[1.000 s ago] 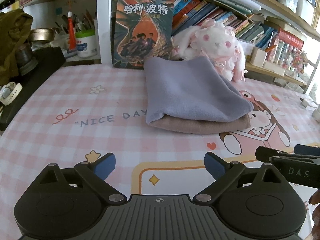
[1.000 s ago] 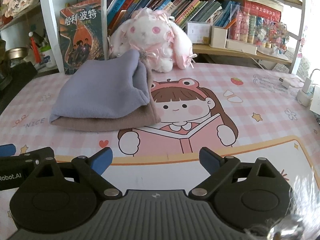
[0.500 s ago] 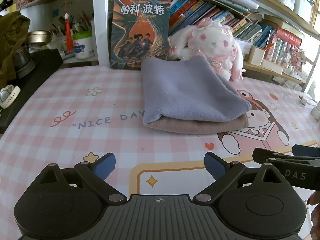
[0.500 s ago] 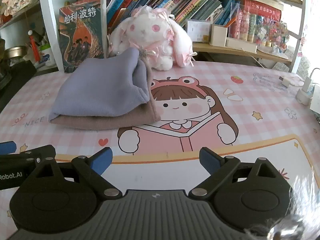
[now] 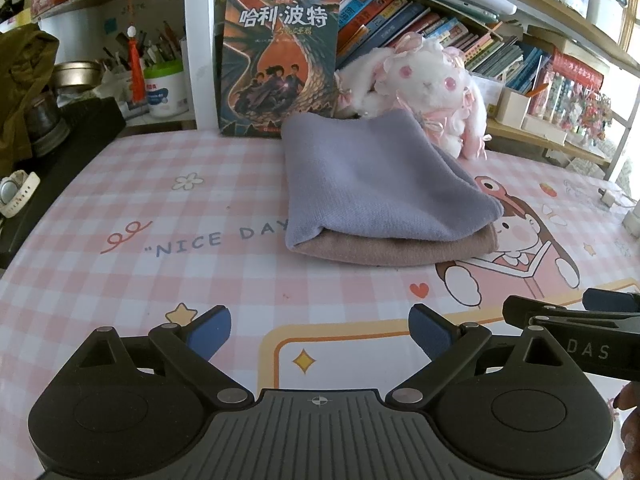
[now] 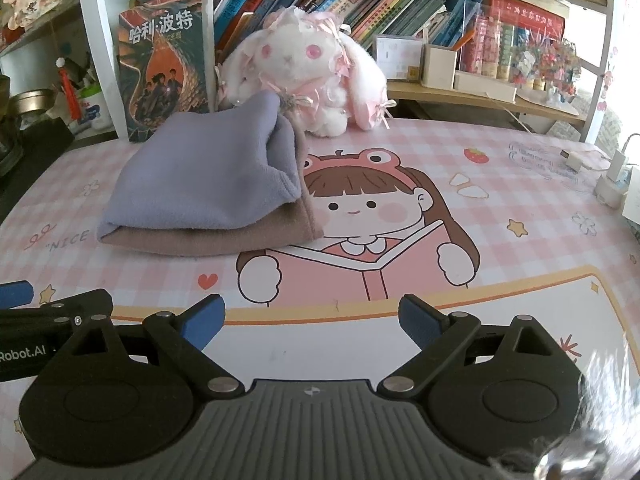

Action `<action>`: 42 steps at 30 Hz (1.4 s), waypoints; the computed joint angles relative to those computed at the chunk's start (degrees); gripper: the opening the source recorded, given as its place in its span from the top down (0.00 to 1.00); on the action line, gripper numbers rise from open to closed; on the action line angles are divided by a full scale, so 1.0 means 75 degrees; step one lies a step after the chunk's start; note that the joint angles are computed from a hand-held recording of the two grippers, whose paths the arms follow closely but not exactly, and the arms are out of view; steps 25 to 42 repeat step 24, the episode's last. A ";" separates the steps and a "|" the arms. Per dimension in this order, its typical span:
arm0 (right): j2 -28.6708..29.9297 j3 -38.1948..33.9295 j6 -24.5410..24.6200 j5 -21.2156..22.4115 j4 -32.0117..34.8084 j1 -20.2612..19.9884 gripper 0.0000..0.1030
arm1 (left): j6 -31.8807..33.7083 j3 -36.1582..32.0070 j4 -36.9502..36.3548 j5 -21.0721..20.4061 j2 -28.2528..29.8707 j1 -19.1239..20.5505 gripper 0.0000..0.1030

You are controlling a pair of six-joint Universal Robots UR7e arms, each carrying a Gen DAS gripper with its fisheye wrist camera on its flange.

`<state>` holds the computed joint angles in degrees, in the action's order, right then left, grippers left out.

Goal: Fold clothes

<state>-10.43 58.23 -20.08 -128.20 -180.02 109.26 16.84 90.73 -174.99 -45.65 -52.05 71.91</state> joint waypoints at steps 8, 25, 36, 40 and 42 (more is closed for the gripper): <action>0.0005 -0.0002 0.0008 -0.0006 0.0054 0.0003 0.09 | -0.0046 -0.0047 0.0115 0.0045 0.0022 0.0002 0.05; 0.0009 -0.0023 0.0079 -0.0037 0.0115 0.0003 0.09 | -0.0003 0.0002 -0.0078 0.0070 0.0030 0.0006 0.00; 0.0009 -0.0023 0.0079 -0.0037 0.0115 0.0003 0.09 | -0.0003 0.0002 -0.0078 0.0070 0.0030 0.0006 0.00; 0.0009 -0.0023 0.0079 -0.0037 0.0115 0.0003 0.09 | -0.0003 0.0002 -0.0078 0.0070 0.0030 0.0006 0.00; 0.0009 -0.0023 0.0079 -0.0037 0.0115 0.0003 0.09 | -0.0003 0.0002 -0.0078 0.0070 0.0030 0.0006 0.00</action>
